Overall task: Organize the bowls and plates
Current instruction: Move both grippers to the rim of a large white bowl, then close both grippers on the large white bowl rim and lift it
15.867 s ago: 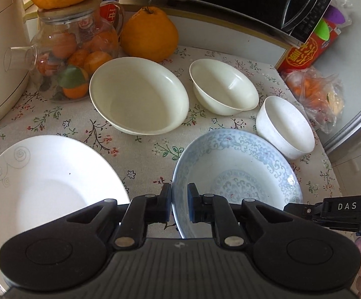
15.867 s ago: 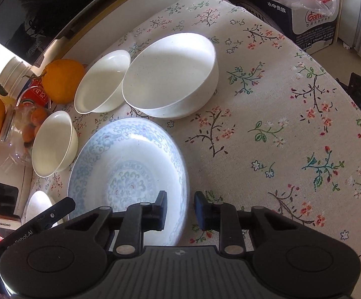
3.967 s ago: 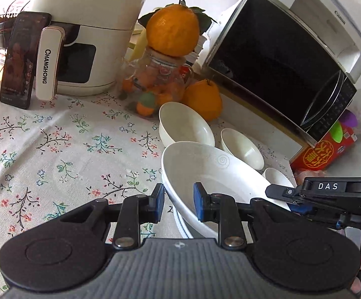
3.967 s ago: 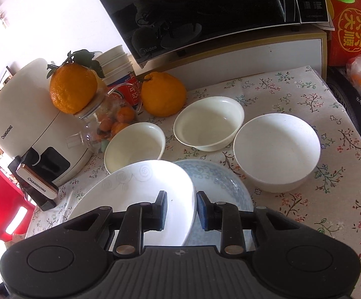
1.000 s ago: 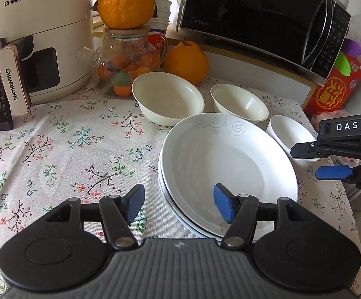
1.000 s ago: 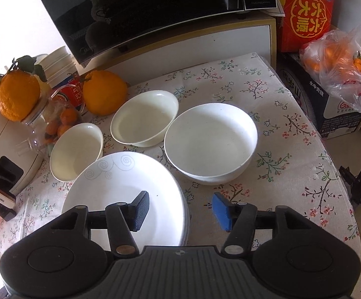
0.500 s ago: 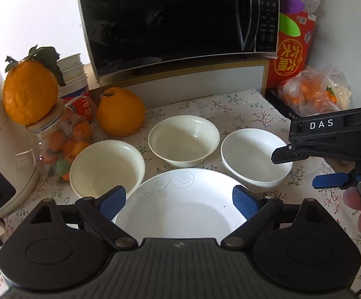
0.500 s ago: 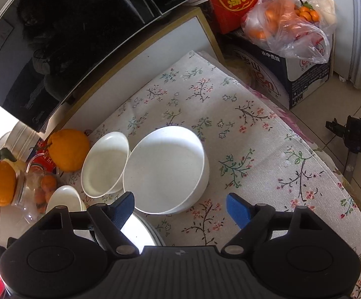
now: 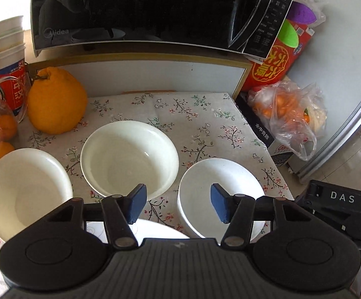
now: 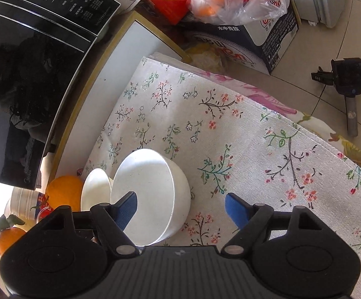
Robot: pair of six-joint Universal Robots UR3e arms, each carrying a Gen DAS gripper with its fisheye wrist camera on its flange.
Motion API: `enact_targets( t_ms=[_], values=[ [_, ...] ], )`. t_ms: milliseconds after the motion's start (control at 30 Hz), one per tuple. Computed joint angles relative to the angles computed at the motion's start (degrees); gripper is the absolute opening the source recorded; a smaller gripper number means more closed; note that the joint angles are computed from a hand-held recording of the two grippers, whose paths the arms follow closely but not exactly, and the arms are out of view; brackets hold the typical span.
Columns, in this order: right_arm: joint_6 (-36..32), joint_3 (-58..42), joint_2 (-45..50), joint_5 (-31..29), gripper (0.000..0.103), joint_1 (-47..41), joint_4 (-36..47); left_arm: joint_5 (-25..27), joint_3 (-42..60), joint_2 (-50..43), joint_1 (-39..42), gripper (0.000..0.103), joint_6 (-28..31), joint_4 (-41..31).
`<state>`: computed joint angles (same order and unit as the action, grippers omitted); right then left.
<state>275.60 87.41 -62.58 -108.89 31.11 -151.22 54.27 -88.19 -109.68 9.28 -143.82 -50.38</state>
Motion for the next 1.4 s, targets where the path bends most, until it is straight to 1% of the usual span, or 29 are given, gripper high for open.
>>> enact_targets(
  t_ms=[100,200,267,300,333,367,400,467,533,567,600,667,1000,1233,1400],
  values=[
    [-1.2,-2.3,2.0,0.2,0.070,-0.1,0.3,0.8,1.4,-1.8,-0.6,0.043,0.0,-1.2],
    [-1.7,-4.5,3.5,0.5,0.063,-0.2,2.1,0.9,2.6,-3.2,-1.1,0.036,0.8,-3.1],
    [-1.3,-5.4,4.2,0.7,0.056,-0.2,2.7,1.1,3.0,-3.7,-1.6,0.034,0.9,-3.7],
    [-1.2,-5.6,4.6,0.8,0.054,-0.2,2.6,1.2,2.7,-3.7,-1.7,0.033,1.0,-3.5],
    [-1.2,-6.0,4.9,0.8,0.049,-0.2,2.6,1.5,2.8,-4.0,-2.1,0.031,1.2,-3.5],
    [-1.3,-6.4,5.2,0.8,0.044,-0.1,2.9,1.5,2.6,-4.1,-2.2,0.026,1.4,-3.5],
    [-1.4,-6.8,5.5,0.8,0.042,-0.1,3.2,1.7,2.2,-4.1,-2.4,0.023,1.6,-3.1],
    [-1.9,-7.4,5.8,1.0,0.032,0.0,3.9,2.2,1.2,-4.0,-2.7,0.020,1.6,-1.2],
    [-2.0,-8.2,5.9,0.8,0.027,0.1,5.5,2.8,0.5,-3.8,-2.8,0.016,1.7,0.0],
    [-1.8,-8.8,6.0,0.4,0.023,0.3,6.5,2.7,1.2,-4.1,-2.7,0.014,1.7,-0.6],
    [-1.7,-8.9,5.8,0.1,0.022,0.4,7.1,2.4,1.5,-4.1,-2.5,0.014,1.7,-1.4],
    [-1.3,-8.6,5.3,-0.4,0.022,0.5,7.5,1.9,2.0,-4.1,-2.2,0.014,1.4,-2.8],
    [-1.6,-8.7,3.2,-2.5,0.022,1.4,9.3,0.2,-1.0,-0.2,-1.2,0.014,1.9,-2.1],
    [-2.4,-9.5,1.7,-3.6,0.022,2.6,9.8,-2.3,-3.8,5.4,1.6,0.014,3.7,-4.3],
    [-3.9,-10.0,0.9,-3.7,0.022,3.6,9.8,-4.3,-4.9,9.1,4.0,0.014,5.1,-7.9]
  ],
)
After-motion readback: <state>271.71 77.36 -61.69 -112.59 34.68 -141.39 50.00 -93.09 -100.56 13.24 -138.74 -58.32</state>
